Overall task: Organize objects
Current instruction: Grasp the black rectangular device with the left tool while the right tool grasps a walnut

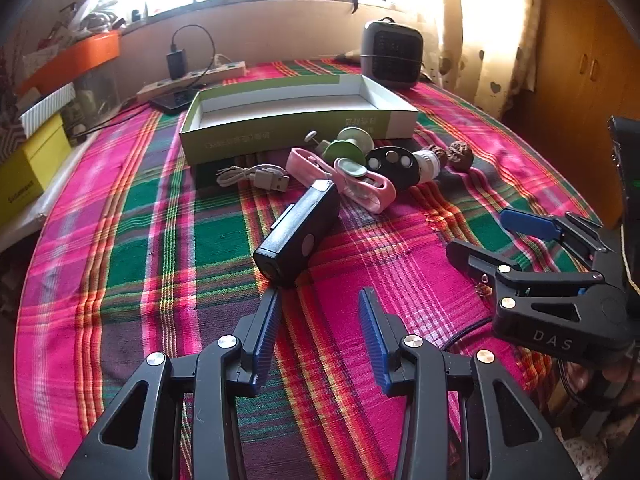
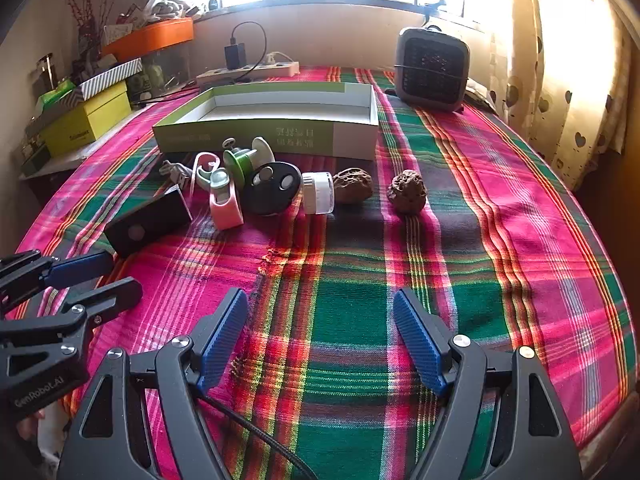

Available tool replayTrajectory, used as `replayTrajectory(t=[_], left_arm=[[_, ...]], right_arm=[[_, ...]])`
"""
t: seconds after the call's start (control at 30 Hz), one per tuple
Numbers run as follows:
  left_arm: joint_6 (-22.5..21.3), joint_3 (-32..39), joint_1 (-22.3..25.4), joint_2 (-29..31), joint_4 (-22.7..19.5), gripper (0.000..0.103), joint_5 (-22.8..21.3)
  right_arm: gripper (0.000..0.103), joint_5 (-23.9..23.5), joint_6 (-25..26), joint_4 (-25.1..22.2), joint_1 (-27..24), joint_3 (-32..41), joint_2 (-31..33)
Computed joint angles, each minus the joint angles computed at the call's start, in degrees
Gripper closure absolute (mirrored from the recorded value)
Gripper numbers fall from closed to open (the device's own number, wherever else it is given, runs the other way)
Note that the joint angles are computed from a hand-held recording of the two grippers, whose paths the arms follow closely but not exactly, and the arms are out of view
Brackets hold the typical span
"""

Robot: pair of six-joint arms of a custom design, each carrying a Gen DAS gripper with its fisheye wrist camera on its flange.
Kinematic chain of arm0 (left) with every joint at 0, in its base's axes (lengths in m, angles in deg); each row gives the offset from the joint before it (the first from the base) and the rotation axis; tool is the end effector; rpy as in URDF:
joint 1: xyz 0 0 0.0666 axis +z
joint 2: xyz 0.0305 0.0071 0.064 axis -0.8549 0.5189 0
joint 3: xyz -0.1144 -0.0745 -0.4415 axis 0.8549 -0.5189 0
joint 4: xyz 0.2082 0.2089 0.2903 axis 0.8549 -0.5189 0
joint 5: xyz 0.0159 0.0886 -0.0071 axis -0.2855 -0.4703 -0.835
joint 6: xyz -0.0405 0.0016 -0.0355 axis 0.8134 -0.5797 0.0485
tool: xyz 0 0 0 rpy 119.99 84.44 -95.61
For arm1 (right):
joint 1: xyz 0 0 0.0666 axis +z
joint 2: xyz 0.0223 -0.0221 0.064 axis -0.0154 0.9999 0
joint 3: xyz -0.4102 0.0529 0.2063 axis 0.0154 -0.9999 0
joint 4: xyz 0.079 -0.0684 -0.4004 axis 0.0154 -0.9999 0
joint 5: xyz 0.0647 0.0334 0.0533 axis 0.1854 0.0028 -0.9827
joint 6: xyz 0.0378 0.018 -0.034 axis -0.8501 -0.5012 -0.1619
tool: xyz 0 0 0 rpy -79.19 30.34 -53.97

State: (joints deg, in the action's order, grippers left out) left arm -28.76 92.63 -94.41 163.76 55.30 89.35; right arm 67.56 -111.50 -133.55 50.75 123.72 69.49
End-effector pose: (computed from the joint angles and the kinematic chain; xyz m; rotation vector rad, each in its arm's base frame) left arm 0.3681 -0.2681 0.3285 0.7933 2.3297 -0.3681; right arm 0.3151 0.3617 0.3205 0.2796 2.3763 -0.1138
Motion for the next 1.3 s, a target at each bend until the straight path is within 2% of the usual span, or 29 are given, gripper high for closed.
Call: replayTrajectory(t=[0.2, 0.4, 0.47, 0.6, 0.73, 0.9, 1.03, 1.13, 1.3], left_arm=[[-0.51, 0.00, 1.95, -0.45, 0.53, 0.065, 2.11], [-2.38, 0.85, 3.22, -0.32, 1.72, 0.065, 3.58], [-3.33, 1.72, 3.35, 0.58, 1.31, 0.065, 4.25], [-3.90, 3.11, 3.63, 2.07, 0.58, 0.065, 5.23], [-5.22, 4.19, 3.36, 3.29, 0.58, 0.065, 4.06], [-5.21, 5.21, 3.34, 4.52, -0.01, 0.065, 3.38], [-5.55, 6.10, 3.09, 5.70, -0.95, 0.065, 2.34], [-5.31, 6.55, 3.08, 6.18, -0.95, 0.065, 2.07], [-5.15, 7.30, 2.87, 6.92, -0.85, 0.065, 1.09]], right_arm=[[0.027, 0.09, 2.72, 2.90, 0.03, -1.49, -0.87], [0.027, -2.45, 6.06, 5.85, -0.90, -2.79, -2.17], [0.027, -2.74, 5.67, 8.09, -1.28, -4.16, -3.38], [0.027, -0.91, 4.91, 8.98, -1.91, -5.18, -4.91], [0.027, 0.50, 5.30, 5.43, -3.37, -4.30, -5.04], [0.027, 0.98, 6.86, 4.52, -5.96, -4.26, -5.93], [0.028, -1.10, 7.79, 5.05, -8.20, -4.40, -6.02], [0.038, -2.87, 8.46, 4.29, -9.88, -3.61, -5.51], [0.040, -4.06, 10.31, 3.92, -11.27, -2.94, -4.93]])
